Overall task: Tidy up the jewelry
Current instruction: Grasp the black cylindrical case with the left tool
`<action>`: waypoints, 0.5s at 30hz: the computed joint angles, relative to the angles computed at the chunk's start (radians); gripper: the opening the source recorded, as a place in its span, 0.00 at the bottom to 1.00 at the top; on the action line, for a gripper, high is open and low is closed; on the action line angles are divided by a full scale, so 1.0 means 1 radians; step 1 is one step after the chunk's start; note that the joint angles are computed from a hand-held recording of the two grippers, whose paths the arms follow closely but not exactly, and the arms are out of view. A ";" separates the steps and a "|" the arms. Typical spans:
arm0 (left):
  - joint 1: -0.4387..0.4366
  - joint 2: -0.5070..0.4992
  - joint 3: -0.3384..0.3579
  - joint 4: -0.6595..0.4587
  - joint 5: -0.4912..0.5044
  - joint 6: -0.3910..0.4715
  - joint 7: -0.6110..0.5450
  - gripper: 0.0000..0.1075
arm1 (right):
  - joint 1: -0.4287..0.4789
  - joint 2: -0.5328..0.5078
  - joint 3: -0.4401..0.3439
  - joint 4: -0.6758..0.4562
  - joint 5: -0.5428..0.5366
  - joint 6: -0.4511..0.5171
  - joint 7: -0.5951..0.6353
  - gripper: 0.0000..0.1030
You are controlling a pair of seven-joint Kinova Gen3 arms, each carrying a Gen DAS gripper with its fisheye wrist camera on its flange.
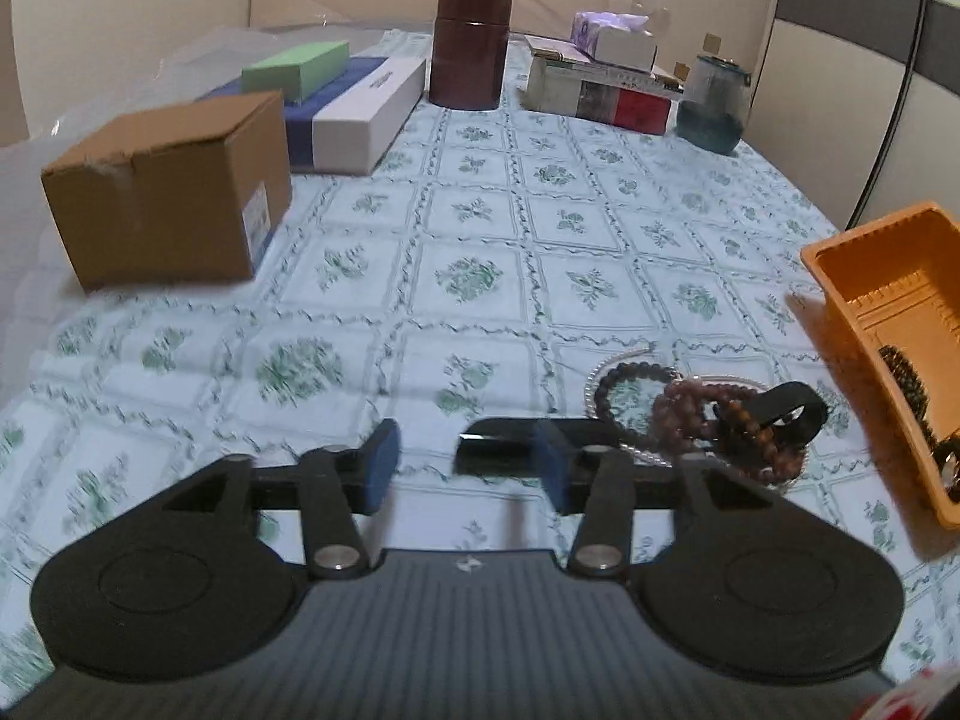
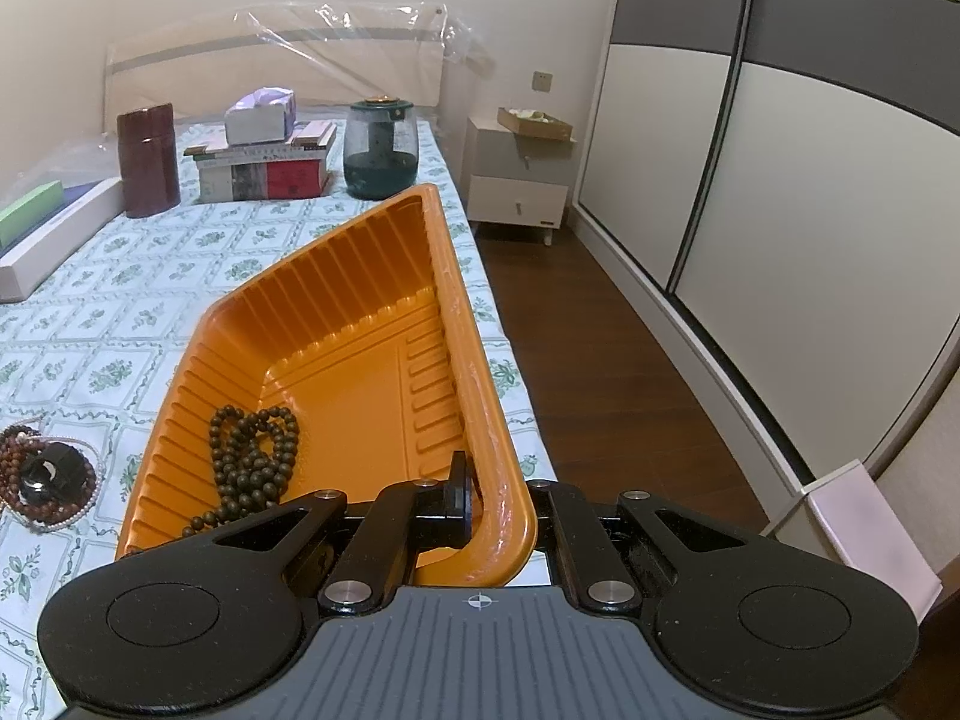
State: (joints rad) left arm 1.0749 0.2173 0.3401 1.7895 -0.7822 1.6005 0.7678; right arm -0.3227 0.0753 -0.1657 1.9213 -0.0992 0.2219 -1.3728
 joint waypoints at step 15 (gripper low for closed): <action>-0.013 0.116 -0.077 -0.063 -0.036 -0.051 -0.046 0.75 | -0.019 0.004 0.011 -0.004 0.055 0.005 -0.054 0.05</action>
